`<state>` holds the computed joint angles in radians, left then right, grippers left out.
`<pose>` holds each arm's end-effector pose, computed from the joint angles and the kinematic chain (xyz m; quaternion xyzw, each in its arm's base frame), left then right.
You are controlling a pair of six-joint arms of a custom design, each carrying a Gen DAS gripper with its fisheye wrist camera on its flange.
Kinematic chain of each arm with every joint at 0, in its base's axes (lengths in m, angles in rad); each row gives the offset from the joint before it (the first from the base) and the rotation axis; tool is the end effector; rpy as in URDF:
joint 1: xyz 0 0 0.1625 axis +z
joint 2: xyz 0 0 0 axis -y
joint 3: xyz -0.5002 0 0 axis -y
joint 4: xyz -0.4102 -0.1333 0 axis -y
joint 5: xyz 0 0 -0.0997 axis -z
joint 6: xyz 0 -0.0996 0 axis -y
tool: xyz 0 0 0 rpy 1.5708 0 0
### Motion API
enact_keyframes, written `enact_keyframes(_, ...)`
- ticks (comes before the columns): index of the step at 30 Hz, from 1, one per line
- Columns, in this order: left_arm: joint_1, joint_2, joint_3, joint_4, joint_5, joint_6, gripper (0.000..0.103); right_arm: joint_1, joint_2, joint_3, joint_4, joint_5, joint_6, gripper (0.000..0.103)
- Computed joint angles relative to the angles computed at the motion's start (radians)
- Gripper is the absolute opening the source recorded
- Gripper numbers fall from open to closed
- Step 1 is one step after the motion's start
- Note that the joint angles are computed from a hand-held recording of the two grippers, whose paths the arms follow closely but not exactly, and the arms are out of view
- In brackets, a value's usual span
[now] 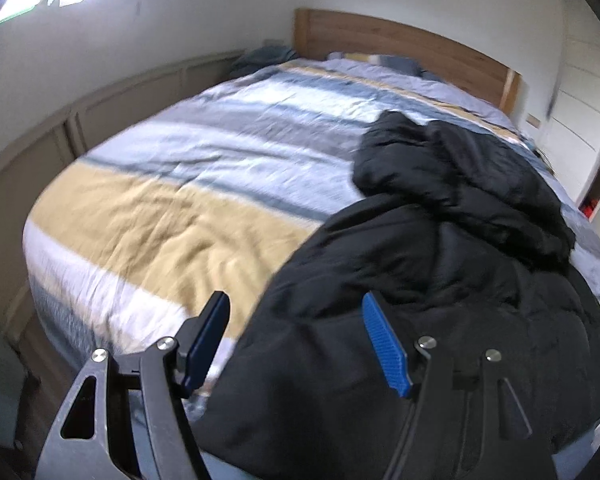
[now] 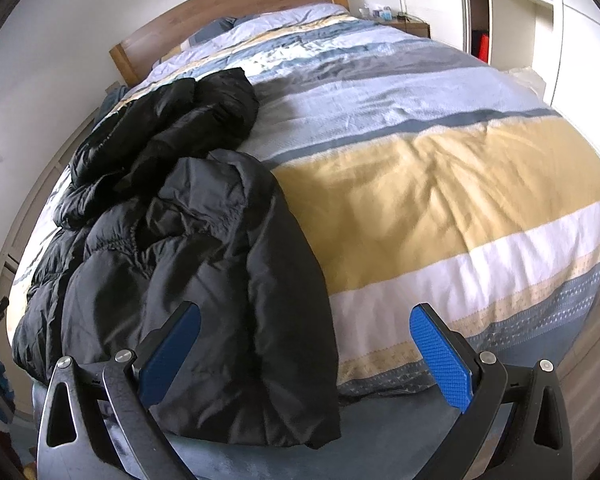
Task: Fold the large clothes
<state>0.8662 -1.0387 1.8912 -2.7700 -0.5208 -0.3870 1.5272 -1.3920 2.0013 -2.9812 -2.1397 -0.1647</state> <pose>-0.2435 -0.6256 0.2720 0.0494 0.8553 -0.3839 0.3445 0.0554 -0.5579 0.4332 -0.0557 -0.8888 0.3454 0.2959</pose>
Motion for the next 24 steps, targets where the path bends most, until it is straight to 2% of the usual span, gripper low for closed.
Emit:
enact_keyframes(5,0.055,-0.061,0.022,0.072,-0.045,-0.08,0.067,-0.021,-0.001,0.001,0.02,0.008,0.024,0.103)
enact_keyframes(11,0.098,-0.094,0.03,0.111,-0.116,-0.11,0.067,-0.033,0.011,-0.012,0.045,0.013,0.038,0.103)
enact_keyframes(14,0.121,-0.103,0.034,0.07,-0.204,-0.104,0.067,-0.039,0.019,-0.021,0.059,0.024,0.045,0.103)
enact_keyframes(15,0.139,-0.108,0.035,0.047,-0.272,-0.105,0.067,-0.042,0.016,-0.02,0.064,0.031,0.046,0.103)
enact_keyframes(18,0.175,-0.112,0.034,0.0,-0.412,-0.103,0.067,-0.055,0.017,-0.025,0.082,0.053,0.056,0.103)
enact_keyframes(20,0.216,-0.112,0.035,-0.032,-0.538,-0.122,0.067,-0.062,0.017,-0.026,0.095,0.065,0.064,0.103)
enact_keyframes(24,0.261,-0.109,0.04,-0.037,-0.655,-0.166,0.068,-0.083,0.013,-0.025,0.123,0.104,0.084,0.103)
